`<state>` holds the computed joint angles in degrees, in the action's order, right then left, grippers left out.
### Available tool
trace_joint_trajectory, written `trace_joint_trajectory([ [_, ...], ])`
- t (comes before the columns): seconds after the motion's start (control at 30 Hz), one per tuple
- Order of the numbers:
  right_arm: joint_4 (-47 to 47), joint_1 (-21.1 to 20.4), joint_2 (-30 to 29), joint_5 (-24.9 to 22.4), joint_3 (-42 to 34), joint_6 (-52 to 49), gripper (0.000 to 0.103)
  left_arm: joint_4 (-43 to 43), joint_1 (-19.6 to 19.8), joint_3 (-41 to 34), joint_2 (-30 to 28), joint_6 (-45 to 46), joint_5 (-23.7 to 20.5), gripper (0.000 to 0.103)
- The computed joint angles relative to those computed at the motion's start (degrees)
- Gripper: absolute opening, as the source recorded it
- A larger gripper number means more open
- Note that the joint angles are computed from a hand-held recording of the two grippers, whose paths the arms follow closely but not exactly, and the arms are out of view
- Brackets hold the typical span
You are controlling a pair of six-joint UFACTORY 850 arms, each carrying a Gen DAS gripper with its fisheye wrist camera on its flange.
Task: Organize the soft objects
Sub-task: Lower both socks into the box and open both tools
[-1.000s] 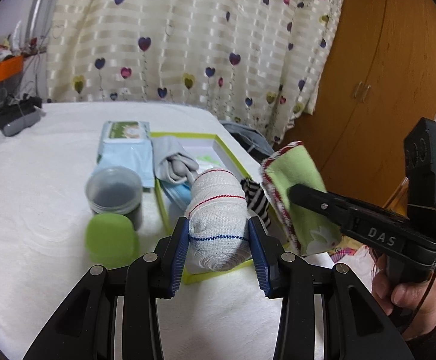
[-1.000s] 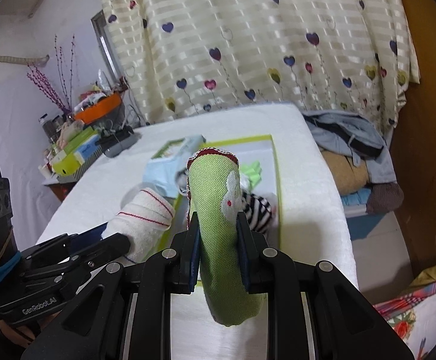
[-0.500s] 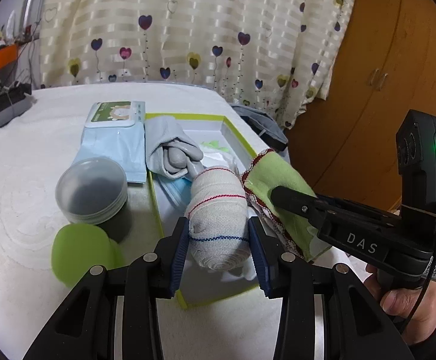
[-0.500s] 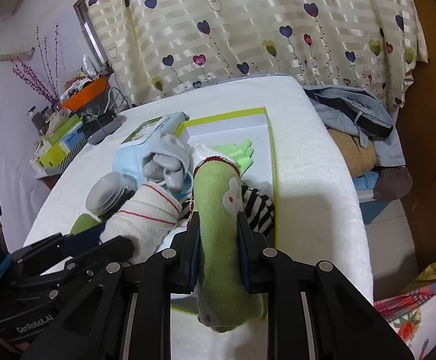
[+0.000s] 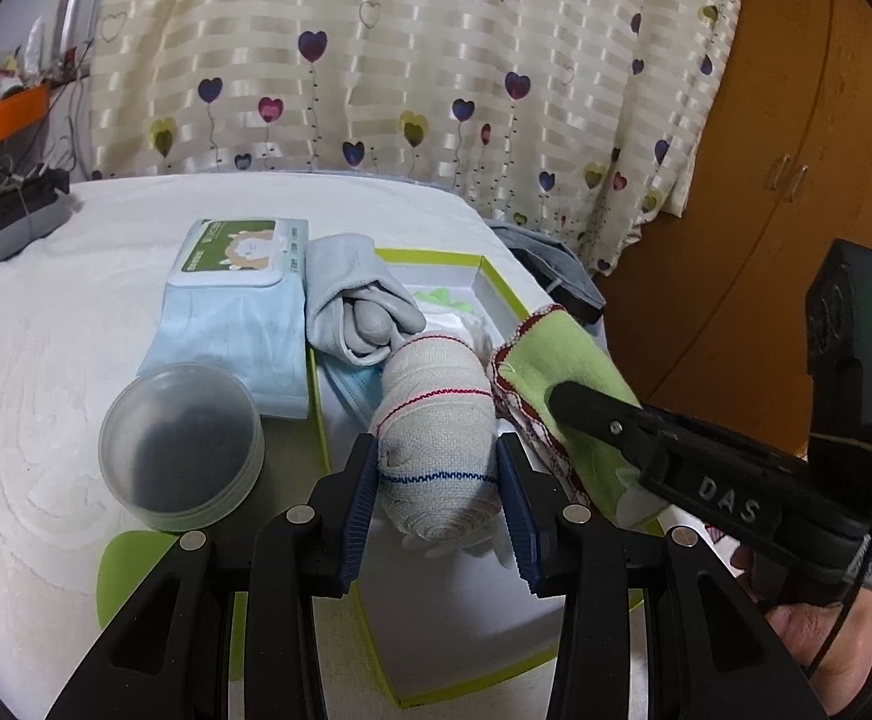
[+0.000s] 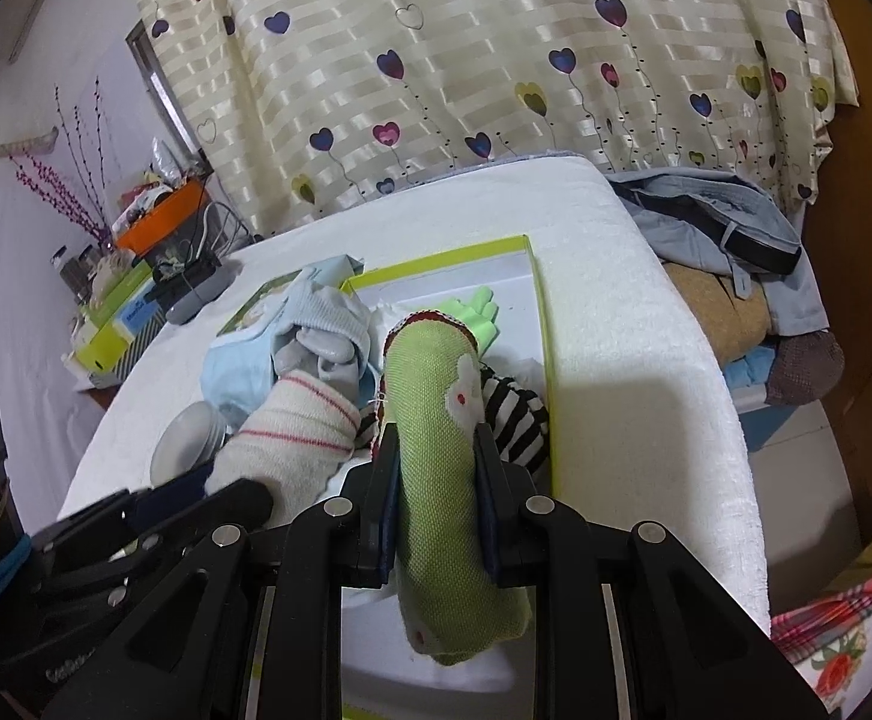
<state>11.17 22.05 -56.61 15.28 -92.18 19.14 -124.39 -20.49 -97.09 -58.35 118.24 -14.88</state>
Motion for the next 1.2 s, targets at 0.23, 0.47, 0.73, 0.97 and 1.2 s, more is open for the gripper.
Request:
trace_joint_trajectory([
  [0.23, -0.06, 0.68, 2.19, -0.91, 3.39, -0.1, 0.026, -1.14, 0.3, 3.96, 2.37, 1.76, -2.04, 0.04],
  [0.47, 11.92, 2.17, 4.39, 0.05, 6.33, -13.57, 0.044, -7.64, 0.57, 8.53, 5.1, 9.7, -5.26, 0.04],
  [0.73, 8.1, 2.31, 6.42, 4.41, 10.35, -7.68, 0.044, -9.22, 1.16, 11.39, 6.5, 11.38, -7.12, 0.042],
  [0.97, 14.44, 2.63, 6.1, 4.77, 9.84, -14.36, 0.021, -10.1, 1.15, 12.87, 7.34, 12.94, -8.31, 0.042],
  [1.2, 15.32, 2.27, 5.81, 4.05, 9.45, -14.78, 0.02, -10.66, 1.05, 13.33, 7.59, 13.51, -8.58, 0.042],
])
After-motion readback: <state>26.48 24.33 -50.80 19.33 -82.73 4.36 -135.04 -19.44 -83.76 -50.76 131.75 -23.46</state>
